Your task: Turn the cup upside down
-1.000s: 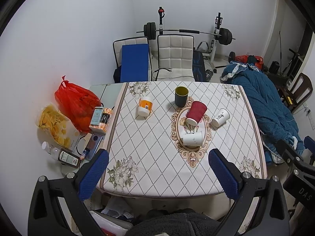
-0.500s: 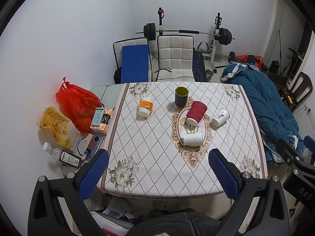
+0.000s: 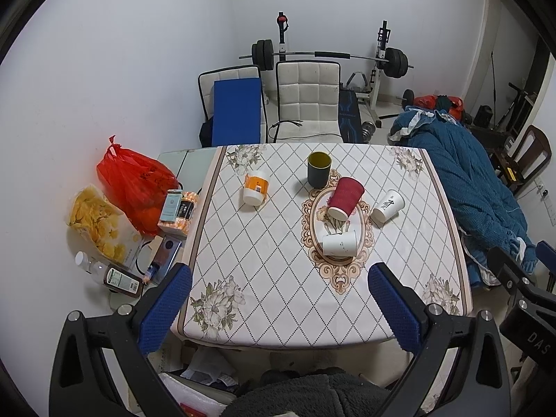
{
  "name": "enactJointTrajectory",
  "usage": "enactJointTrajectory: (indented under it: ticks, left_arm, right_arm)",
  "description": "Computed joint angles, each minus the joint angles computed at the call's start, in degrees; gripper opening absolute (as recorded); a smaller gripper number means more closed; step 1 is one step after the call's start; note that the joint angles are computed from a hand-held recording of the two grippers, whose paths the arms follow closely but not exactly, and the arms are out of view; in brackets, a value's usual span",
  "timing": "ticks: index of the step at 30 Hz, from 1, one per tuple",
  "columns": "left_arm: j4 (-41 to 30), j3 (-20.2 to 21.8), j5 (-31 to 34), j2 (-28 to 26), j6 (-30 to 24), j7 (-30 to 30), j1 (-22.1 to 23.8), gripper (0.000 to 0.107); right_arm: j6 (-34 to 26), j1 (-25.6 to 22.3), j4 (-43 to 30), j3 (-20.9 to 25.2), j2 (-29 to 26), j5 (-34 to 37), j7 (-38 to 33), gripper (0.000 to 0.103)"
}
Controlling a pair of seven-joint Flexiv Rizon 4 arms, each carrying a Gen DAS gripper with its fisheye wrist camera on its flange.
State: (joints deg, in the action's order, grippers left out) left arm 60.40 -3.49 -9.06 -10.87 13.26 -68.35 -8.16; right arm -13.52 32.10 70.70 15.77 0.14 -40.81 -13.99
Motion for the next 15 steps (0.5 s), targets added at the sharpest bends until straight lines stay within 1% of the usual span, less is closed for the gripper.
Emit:
enactJointTrajectory:
  ticks: [1,3,6,7,9,15]
  left_arm:
    - [-1.2,-0.1,0.0,-0.5,-0.6,0.0,0.1,0.103]
    - [0.3,0.0,-0.1,0.1,0.4,-0.1,-0.1,0.103]
    - [0.1,0.0,0.0,0.0,0.1,-0.1,-0.1,0.103]
    - [-1.0,-0.5,0.1,-0.5,-0.5,-0.2,0.4,0.103]
    - [0.2,0.0,-0.1,0.1,0.3,-0.1,-0.1,0.103]
    - [0.5,0.0,0.1,0.1,0.6,-0.3,-0.3,0.103]
  right_arm:
    - [0.0,0.0,-0.1,0.0,0.0,0.0,0.1,0.103]
    - [0.2,-0.1,0.4,0.0,0.2,0.1,0.2,0.103]
    - [0.3,-0.2,0.3,0.1,0.2,0.2,0.2,0.103]
    - [0.3,-0.2,0.5,0.1,0.3,0.1,0.2,0.103]
    - [0.4,-0.2,0.6,0.1,0.3,0.2,0.2,0.103]
    - [0.6,-0.4,1.1,0.2,0.7,0.3,0.2,0.103]
